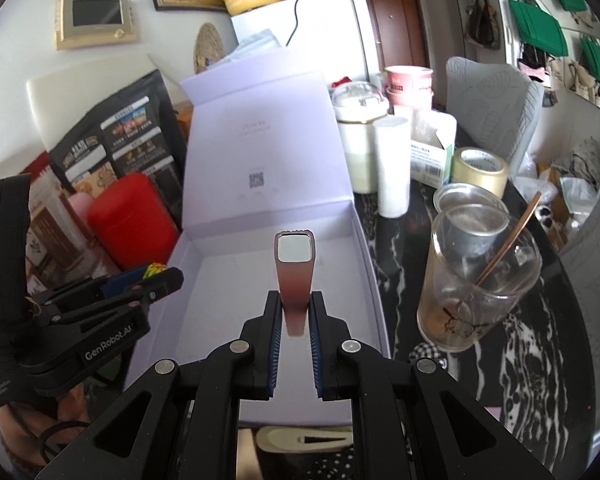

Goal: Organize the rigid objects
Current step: 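Carry the lollipop and pink tube over the white box with both tools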

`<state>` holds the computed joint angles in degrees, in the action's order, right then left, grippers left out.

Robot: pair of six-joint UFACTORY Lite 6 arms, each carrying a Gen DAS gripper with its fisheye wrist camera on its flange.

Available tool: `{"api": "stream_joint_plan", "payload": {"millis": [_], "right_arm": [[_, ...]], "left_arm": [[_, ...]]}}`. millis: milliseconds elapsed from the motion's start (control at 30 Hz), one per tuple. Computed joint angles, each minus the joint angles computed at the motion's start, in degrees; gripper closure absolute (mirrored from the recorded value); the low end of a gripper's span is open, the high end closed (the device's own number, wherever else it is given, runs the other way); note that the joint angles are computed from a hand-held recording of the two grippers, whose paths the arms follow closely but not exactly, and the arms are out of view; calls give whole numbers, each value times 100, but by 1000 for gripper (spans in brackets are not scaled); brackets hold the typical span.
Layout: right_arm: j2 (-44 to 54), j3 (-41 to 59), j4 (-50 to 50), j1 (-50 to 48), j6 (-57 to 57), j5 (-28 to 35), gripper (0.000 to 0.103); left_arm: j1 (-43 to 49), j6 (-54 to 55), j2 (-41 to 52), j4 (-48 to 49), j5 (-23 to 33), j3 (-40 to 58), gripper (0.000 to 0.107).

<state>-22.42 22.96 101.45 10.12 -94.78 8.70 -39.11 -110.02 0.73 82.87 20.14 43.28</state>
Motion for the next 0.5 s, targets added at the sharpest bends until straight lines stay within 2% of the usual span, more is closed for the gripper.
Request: {"api": "stream_joint_plan", "payload": {"millis": [133,267,367,500], "right_arm": [[276,50,954,172,-940,-212,89],[496,81,2327,355,-2295,-368,89],[657,124,2375,367,-2331,-338,89],[746,200,3253,506,-3237,-464,89]], "left_arm": [[119,-480,269,434,-178,-5,81],[181,-696,583,672,-395,1,81],[274,-879,710,831,-580,6,81],[282,-850,743,799,-530,13,81]]}}
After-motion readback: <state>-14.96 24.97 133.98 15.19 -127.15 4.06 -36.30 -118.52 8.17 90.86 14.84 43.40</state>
